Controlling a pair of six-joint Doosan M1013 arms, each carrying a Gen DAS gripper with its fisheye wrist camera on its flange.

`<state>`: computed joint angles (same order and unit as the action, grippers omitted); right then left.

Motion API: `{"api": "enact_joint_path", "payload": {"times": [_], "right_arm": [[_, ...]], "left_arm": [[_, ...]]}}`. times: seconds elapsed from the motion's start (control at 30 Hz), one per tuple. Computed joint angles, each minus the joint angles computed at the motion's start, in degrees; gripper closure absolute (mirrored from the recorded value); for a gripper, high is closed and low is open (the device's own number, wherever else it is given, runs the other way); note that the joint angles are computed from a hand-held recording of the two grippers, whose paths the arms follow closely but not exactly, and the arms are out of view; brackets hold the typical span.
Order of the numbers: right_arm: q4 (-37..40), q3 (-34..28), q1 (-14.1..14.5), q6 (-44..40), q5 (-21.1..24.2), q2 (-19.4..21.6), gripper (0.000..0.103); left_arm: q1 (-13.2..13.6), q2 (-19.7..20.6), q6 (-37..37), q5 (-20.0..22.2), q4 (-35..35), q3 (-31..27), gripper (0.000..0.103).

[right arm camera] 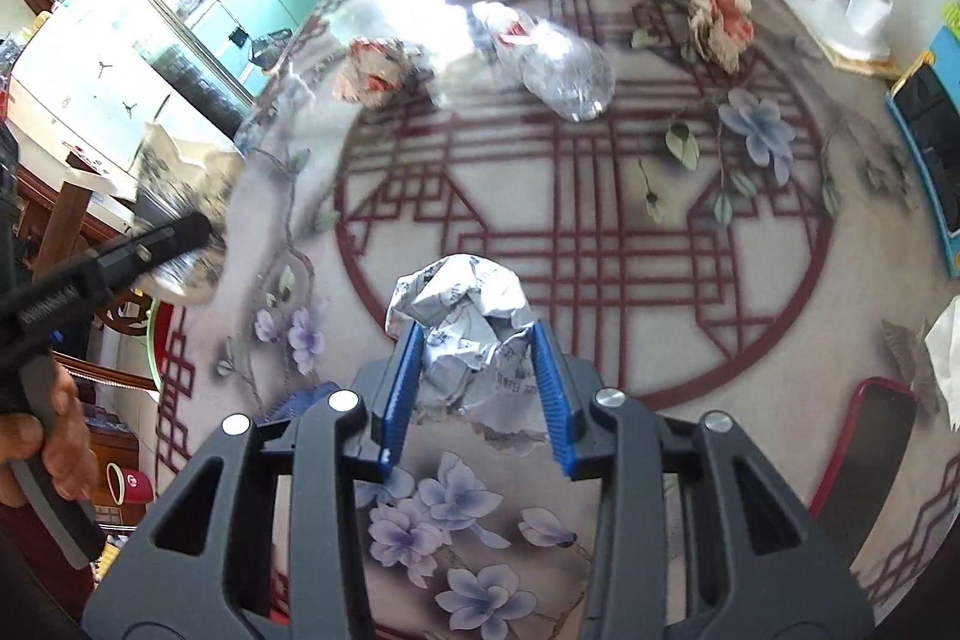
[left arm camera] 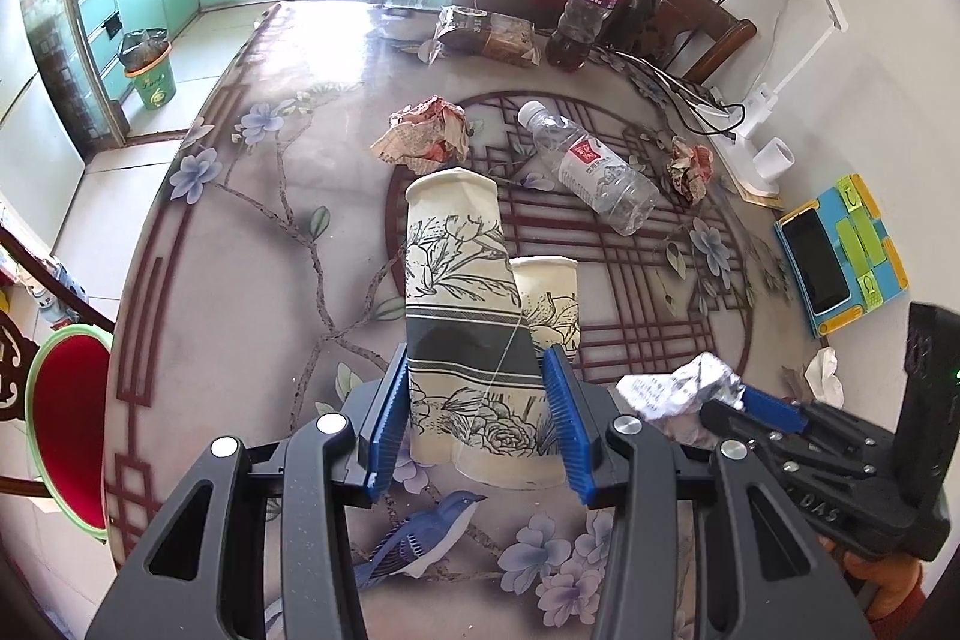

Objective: Collect trash

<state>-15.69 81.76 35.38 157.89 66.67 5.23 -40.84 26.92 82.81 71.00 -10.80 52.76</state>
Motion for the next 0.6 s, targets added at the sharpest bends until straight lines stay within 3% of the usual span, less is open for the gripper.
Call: {"api": "enact_joint_path", "payload": {"times": [0.33, 0.6], "right_arm": [[-4.0, -5.6, 1.6, -0.4, 1.1, 2.4, 0.066], [-4.6, -11.7, 2.9, -2.2, 2.1, 6.7, 0.066]], "left_arm": [[1.7, -1.5, 2.0, -1.5, 0.1, 1.5, 0.062], [4.5, -3.1, 3.5, -2.5, -0.1, 3.5, 0.062]]}}
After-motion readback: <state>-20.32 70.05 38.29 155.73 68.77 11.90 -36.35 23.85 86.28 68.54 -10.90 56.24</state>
